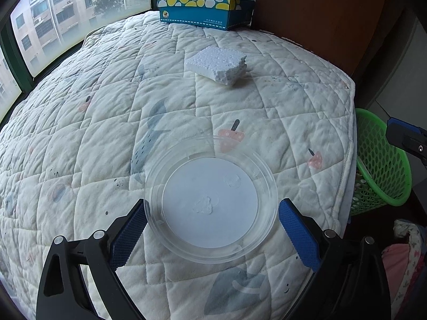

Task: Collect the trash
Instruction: 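Grasp the clear round plate with the left tool and lift it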

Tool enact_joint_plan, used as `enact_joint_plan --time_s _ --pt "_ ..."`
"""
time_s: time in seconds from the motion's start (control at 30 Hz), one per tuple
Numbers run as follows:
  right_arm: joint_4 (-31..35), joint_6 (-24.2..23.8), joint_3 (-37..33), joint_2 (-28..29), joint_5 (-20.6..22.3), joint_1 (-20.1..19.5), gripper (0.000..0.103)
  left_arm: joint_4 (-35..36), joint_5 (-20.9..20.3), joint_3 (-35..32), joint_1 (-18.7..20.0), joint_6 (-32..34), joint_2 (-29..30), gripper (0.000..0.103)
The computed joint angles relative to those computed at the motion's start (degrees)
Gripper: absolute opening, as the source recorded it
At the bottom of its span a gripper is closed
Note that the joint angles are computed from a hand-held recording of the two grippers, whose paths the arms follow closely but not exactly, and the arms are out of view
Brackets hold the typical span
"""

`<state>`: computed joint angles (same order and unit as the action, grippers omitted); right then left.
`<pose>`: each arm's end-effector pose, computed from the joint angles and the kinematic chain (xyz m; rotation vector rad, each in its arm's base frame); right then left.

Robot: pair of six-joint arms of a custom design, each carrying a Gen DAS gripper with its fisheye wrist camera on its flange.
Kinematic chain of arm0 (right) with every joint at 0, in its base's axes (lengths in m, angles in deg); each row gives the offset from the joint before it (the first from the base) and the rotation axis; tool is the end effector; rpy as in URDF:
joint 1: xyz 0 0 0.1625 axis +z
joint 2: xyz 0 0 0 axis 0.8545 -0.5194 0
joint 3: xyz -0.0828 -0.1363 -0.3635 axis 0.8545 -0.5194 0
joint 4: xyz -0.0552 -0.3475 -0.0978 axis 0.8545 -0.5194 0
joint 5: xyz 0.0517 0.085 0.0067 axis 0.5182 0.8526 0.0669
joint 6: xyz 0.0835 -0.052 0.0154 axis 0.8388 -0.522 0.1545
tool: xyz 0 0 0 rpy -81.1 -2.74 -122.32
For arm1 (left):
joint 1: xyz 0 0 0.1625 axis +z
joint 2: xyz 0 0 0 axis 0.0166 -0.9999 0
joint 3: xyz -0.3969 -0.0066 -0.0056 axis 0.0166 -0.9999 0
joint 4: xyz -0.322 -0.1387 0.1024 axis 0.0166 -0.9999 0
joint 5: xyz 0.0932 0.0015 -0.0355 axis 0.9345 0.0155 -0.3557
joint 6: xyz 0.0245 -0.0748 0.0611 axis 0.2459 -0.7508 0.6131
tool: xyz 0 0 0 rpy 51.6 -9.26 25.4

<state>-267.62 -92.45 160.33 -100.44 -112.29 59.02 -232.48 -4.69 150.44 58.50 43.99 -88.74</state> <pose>0.3204 -0.4337 0.0170 0.6746 -2.5116 0.6593 -0.0134 -0.4221 0.2725 0.3848 2.3880 -0.5533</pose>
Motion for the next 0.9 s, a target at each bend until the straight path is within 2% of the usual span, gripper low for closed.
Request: enact_joint_plan --time_s 0.13,0.37,0.5,0.63,0.9 --pt "1.5 -0.3 -1.9 0.9 0.2 0.1 0.075 -1.6 -1.3 0.2 0.7 1.1 -0.4 0.089" --pt "4.6 -1.9 -7.2 3.9 1.3 0.7 0.075 -1.5 -0.5 0.7 -0.1 1.0 -3.6 0.089" --pt "7.8 -2.4 -11.9 6.4 2.3 0.9 0.075 -0.7 1.0 0.1 -0.5 0.9 -6.1 0.089" --pt "10.8 -3.3 -17.3 9.3 2.9 1.1 0.081 -0.7 2.0 -0.9 -0.1 1.1 -8.0 0.089" --pt "18.0 -6.3 -29.8 16.7 2.2 1.2 0.081 -1.2 2.1 -3.4 1.6 0.7 -9.4 0.089"
